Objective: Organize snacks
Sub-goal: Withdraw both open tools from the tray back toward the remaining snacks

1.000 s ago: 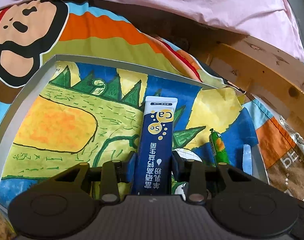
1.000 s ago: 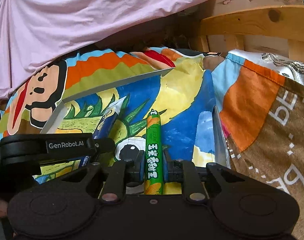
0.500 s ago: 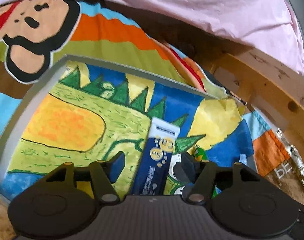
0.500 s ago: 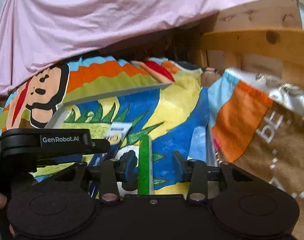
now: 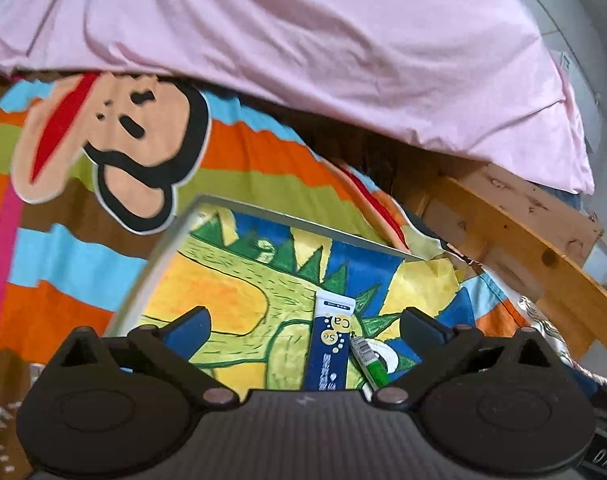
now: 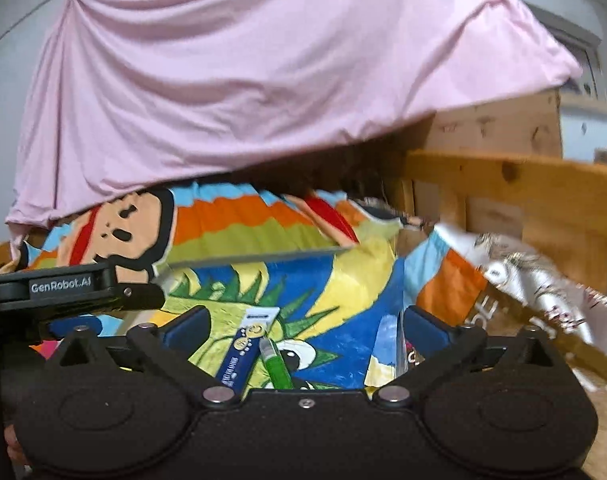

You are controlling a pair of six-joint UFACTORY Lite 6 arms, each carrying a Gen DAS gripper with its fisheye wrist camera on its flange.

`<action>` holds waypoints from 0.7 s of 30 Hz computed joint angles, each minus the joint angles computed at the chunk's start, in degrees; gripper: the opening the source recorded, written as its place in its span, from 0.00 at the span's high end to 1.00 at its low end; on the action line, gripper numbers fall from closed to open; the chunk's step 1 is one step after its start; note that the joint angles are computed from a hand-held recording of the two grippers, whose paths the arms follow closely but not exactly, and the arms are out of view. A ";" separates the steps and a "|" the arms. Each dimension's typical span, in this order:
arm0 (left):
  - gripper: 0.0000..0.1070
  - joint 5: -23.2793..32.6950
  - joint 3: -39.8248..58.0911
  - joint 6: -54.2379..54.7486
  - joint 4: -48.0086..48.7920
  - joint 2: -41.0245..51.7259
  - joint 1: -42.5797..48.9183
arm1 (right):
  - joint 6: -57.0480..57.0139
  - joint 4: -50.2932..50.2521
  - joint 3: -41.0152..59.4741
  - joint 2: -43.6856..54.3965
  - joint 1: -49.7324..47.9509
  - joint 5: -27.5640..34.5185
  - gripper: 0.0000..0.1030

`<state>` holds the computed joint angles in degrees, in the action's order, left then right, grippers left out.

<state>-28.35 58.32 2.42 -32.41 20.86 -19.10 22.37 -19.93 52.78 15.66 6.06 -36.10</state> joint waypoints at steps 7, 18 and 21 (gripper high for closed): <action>0.04 -5.70 -15.37 11.99 -16.60 -15.53 -5.59 | -0.72 2.87 -13.12 -14.94 1.27 2.02 0.01; 0.04 -12.47 -36.87 28.02 -37.77 -39.02 -18.24 | -15.57 20.61 -35.42 -43.67 9.06 10.85 0.01; 0.04 -15.33 -42.08 31.50 -43.29 -44.32 -24.03 | -22.12 28.65 -40.28 -50.90 12.63 14.12 0.01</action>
